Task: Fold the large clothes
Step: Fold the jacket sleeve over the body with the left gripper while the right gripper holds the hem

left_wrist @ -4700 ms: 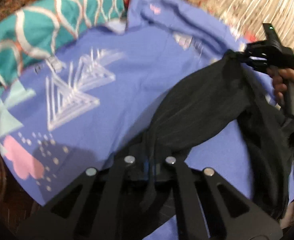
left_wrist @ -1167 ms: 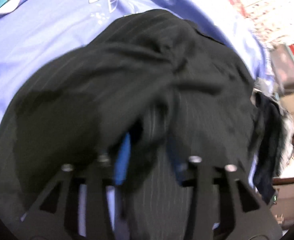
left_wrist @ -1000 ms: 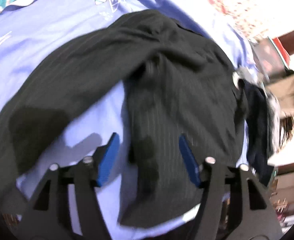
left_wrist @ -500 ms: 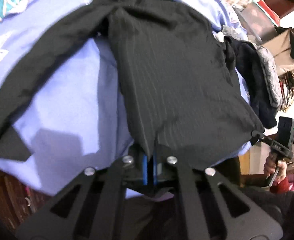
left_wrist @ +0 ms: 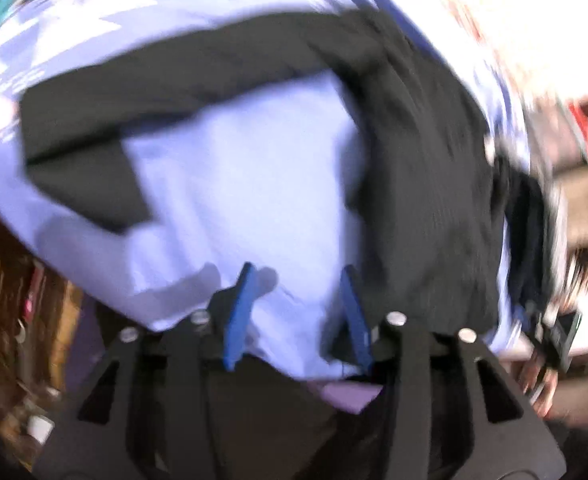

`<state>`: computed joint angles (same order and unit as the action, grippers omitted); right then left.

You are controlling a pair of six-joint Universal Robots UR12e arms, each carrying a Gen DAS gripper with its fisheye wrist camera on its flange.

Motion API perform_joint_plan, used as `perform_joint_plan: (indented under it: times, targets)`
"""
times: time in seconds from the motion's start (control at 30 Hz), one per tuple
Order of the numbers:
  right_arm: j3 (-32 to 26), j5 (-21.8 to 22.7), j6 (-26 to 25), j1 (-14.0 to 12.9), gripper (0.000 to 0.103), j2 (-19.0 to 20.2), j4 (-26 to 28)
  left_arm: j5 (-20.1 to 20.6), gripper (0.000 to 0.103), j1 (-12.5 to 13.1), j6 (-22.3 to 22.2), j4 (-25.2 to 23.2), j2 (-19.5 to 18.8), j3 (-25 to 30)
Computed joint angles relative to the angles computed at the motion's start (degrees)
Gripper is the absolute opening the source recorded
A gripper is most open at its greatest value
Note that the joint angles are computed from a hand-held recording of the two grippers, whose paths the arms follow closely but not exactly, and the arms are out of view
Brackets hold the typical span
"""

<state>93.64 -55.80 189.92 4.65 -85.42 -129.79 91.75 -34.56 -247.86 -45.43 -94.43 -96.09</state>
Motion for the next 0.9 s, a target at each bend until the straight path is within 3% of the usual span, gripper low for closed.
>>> perform_joint_plan:
  times: [0.07,0.17,0.27,0.37,0.53,0.63,0.67,0.7,0.73,0.8,0.9]
  targets:
    - [-1.73,2.11,0.20,1.39,0.079,1.68,-1.20,1.77,0.042,1.24,-6.41,5.64,1.89,-3.53]
    - [-5.60,6.72,-2.93,4.00,0.079,5.11,1.69,3.71,0.042,2.95,-11.55,12.07,3.39,-6.55]
    - [-10.16,8.54,-7.26,7.76,0.079,8.97,5.36,3.15,0.042,4.68,-14.11,17.87,2.86,-7.97]
    - [-14.23,9.52,-10.38,10.96,0.079,12.27,8.98,1.99,0.044,6.39,-19.61,22.76,1.76,-9.53]
    - [-18.73,9.32,-16.33,14.38,0.079,15.62,13.93,10.54,0.045,5.16,-30.93,25.30,1.56,-11.54]
    - [-21.93,6.98,-18.10,15.29,0.079,17.82,16.54,11.54,0.045,5.22,-31.45,23.42,2.06,-11.71]
    - [-22.75,6.67,-17.88,15.32,0.079,18.59,16.64,12.15,0.038,5.22,-31.28,23.21,2.15,-11.80]
    - [-23.60,6.23,-17.38,15.39,0.079,19.37,16.35,13.34,0.012,5.14,-31.08,21.63,2.35,-11.57]
    - [-24.61,4.83,-16.32,15.72,0.079,20.37,15.53,14.19,0.004,5.18,-30.63,19.28,2.73,-11.27]
    - [-25.97,2.99,-14.11,15.78,0.079,21.95,15.13,15.08,0.000,5.62,-29.98,20.54,3.11,-11.70]
    - [-25.84,4.95,-11.32,15.02,0.079,22.95,15.75,17.64,0.000,6.26,-26.68,19.42,3.90,-10.36]
